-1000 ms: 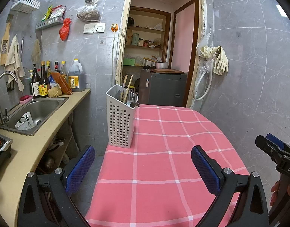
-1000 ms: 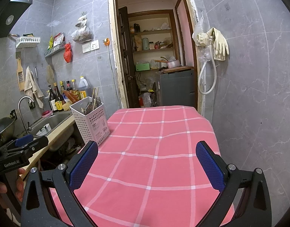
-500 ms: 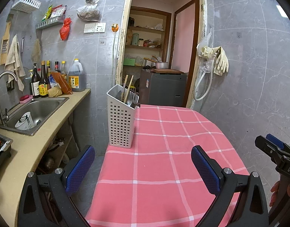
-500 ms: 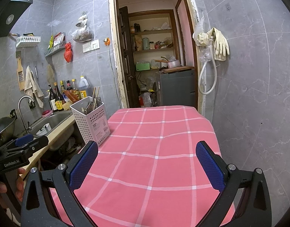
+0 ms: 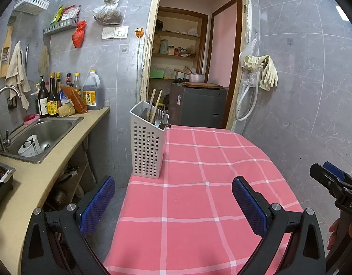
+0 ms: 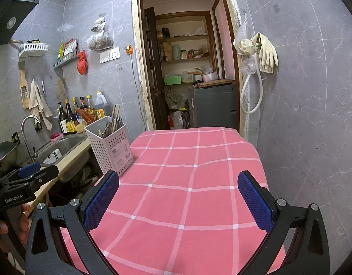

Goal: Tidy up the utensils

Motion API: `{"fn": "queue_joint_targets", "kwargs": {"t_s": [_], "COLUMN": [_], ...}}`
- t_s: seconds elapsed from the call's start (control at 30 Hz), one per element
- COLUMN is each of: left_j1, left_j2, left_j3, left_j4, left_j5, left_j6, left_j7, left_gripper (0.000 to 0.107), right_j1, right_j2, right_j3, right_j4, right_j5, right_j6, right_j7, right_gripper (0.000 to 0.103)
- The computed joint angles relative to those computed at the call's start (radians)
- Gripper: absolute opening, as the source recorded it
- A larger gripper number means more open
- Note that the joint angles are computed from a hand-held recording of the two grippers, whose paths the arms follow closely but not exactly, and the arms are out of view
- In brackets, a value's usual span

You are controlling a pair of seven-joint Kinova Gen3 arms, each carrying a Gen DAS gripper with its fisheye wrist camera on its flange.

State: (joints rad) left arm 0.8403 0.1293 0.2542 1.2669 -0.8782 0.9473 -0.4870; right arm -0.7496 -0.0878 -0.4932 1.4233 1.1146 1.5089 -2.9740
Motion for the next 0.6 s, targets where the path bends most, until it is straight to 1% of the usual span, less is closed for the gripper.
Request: {"fn": "queue_joint_targets", "kwargs": {"t_s": [0.17,0.37,0.6], "left_j1": [-0.003,-0.021,-0.031], "left_j2": [-0.005,-0.01,-0.002], "left_j3": [0.002,0.004,0.001], "left_j4": [0.011,0.023,0.017], "left_j5": [0.0,0.039,0.051], "left_j6": [-0.001,-0.011,0.0], "left_j7": [0.001,-0.012,-0.033], "left_gripper": [0.103,0.103,0.103], "right_j1": [0.0,-0.006,-0.02], "right_j2": [0.003,0.018,0.026], "right_j3": [0.002,0.011,0.033], "right_j4": [0.005,0.001,-0.008], "right_j5": [-0.006,-0.009,-0.02], "right_j6": [-0.004,-0.008,-0.008], "right_j7": [-0.004,-0.005,0.0], "right_gripper": [0.102,0.102,0.102]}}
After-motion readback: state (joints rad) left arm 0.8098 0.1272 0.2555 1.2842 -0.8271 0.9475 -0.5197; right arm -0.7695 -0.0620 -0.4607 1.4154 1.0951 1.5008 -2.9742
